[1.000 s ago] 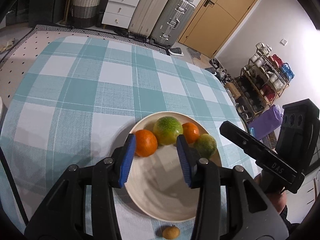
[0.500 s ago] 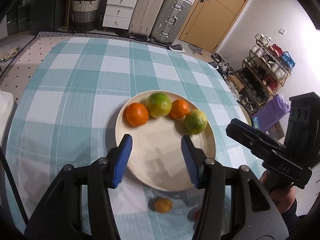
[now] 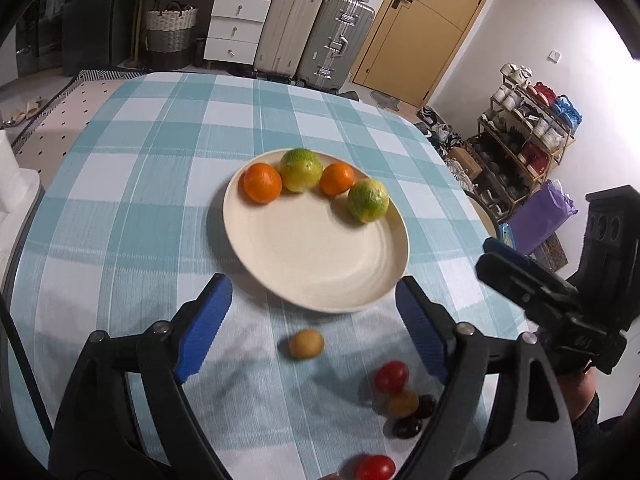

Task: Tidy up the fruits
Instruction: 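Place both oranges on the plate beside the citrus and open both tools, then move both tools back toward the remaining fruits on the cloth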

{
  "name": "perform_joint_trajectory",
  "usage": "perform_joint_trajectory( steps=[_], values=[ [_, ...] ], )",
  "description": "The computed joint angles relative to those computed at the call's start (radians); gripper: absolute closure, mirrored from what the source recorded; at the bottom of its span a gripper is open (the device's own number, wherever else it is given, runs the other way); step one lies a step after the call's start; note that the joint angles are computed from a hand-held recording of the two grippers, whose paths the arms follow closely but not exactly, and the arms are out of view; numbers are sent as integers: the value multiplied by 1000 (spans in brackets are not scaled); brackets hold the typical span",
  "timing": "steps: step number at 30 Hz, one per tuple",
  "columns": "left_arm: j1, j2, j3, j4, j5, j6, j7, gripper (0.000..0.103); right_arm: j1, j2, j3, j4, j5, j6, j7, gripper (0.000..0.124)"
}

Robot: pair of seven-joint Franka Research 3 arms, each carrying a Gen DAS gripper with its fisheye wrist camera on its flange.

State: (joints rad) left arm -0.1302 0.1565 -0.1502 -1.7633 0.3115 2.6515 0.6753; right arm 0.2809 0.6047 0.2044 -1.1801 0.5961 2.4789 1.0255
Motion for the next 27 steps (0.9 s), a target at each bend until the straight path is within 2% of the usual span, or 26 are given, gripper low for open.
perform_joint_trajectory(
  steps=[3,6,14,20,23,27],
  values=[
    [-7,-26,-2,-32,7,-8,-23,15,-18,-51,15,-82,41,43,-37,22],
    [-12,-62,-5,-89,17,10,-62,1,-36,-95,31,-151,92,72,-92,21],
    [-18,-129,-24,-187,6,28,-90,1,-43,-204,29,-320,187,126,-207,21],
    [-29,-162,-39,-237,-13,41,-75,1,-35,-255,11,-400,230,123,-237,21],
    [-40,-174,-46,-270,-50,71,-46,1,-28,-275,1,-433,244,131,-239,21],
    [-54,-171,-55,-283,-71,59,-28,1,-8,-303,-15,-482,219,177,-231,21]
  ],
)
